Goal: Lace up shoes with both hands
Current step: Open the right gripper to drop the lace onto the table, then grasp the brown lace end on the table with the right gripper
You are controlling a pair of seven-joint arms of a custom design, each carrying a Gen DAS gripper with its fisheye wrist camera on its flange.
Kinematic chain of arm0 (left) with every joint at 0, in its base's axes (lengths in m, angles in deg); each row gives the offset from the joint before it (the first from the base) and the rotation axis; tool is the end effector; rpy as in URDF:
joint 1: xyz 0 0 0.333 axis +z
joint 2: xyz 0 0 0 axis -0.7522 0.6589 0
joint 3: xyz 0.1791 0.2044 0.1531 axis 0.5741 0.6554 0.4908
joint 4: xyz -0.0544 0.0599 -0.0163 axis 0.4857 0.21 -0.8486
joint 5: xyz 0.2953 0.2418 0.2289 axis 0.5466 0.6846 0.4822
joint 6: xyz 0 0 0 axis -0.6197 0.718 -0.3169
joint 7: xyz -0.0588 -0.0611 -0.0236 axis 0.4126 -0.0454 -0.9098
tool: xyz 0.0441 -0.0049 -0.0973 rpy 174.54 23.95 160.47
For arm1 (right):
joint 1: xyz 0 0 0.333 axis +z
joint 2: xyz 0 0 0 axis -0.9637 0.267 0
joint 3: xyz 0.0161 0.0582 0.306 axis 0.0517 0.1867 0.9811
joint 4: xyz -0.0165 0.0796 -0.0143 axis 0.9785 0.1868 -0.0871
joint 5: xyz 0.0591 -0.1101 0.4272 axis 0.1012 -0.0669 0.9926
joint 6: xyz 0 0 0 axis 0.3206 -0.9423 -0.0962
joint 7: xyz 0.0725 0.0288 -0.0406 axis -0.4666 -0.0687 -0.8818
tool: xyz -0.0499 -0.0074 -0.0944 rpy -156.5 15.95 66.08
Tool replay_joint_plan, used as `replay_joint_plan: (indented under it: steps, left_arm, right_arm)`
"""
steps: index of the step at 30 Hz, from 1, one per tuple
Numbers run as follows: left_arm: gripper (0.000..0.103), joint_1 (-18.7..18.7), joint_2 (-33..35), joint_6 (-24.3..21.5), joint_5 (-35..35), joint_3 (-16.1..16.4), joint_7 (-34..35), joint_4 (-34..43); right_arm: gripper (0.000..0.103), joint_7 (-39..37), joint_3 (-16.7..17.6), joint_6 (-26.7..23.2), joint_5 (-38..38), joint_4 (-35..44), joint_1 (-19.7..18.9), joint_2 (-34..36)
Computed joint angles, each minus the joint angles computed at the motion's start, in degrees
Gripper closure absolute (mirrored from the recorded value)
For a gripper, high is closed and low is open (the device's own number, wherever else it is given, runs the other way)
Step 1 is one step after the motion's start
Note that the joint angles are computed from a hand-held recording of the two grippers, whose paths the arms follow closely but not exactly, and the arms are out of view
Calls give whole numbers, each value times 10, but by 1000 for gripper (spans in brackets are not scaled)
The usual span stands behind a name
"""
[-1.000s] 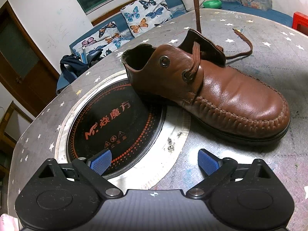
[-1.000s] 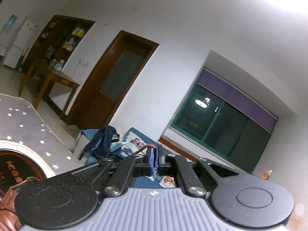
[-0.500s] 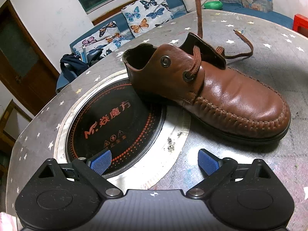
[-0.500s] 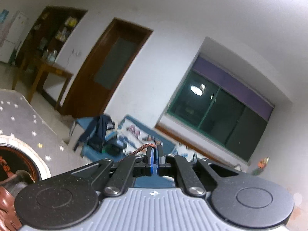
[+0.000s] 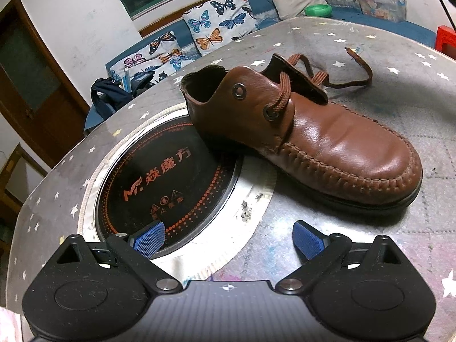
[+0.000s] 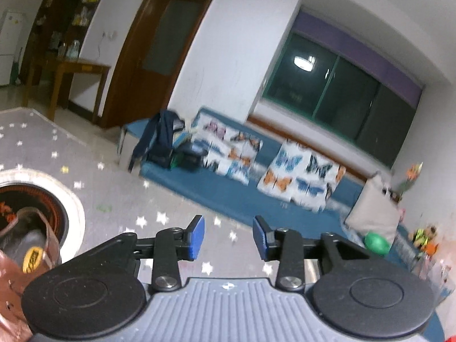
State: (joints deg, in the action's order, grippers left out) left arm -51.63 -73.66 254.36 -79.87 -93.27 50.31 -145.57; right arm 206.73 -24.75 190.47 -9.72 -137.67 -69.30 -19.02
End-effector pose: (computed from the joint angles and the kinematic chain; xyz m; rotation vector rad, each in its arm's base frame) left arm 0.4857 -0.1744 0.3837 -0.9325 2.2919 -0.5898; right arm 0.5699 0.1348 0.4894 -1.8069 1.3549 -1.2748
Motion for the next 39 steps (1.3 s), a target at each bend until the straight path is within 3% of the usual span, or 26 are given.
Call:
replay_joint_plan:
  steps: [5, 11, 18, 21, 24, 28, 29, 31, 35, 39]
  left_arm:
    - [5, -13, -6, 4, -10, 10, 12, -8]
    - [5, -37, -9, 9, -40, 28, 36, -13]
    - [4, -32, -7, 11, -50, 21, 44, -12]
    - [3, -21, -7, 10, -45, 10, 36, -12]
    - [3, -24, -8, 10, -44, 11, 35, -13]
    - [3, -23, -8, 10, -44, 10, 32, -13]
    - [3, -22, -8, 10, -44, 10, 31, -13]
    - [3, -24, -8, 10, -44, 12, 32, -13]
    - [3, -30, -9, 12, -49, 19, 36, -15]
    - [3, -22, -8, 10, -51, 14, 28, -12]
  right_arm:
    - [63, -69, -10, -3, 98, -20, -5, 12]
    - [64, -262, -33, 30, 395, -110, -4, 0]
    - [64, -369, -47, 60, 614, -187, 0, -16]
    - [64, -345, -18, 73, 604, -193, -31, -14]
    - [67, -267, 26, 79, 512, -185, -79, -8]
    - [90, -230, 27, 87, 455, -169, -78, 6]
    - [97, -233, 25, 87, 447, -168, -73, 6]
    - [101, -247, 20, 88, 438, -167, -62, 6]
    - [101, -374, -12, 89, 522, -195, -12, -18]
    - [98, -404, -1, 83, 551, -205, -17, -30]
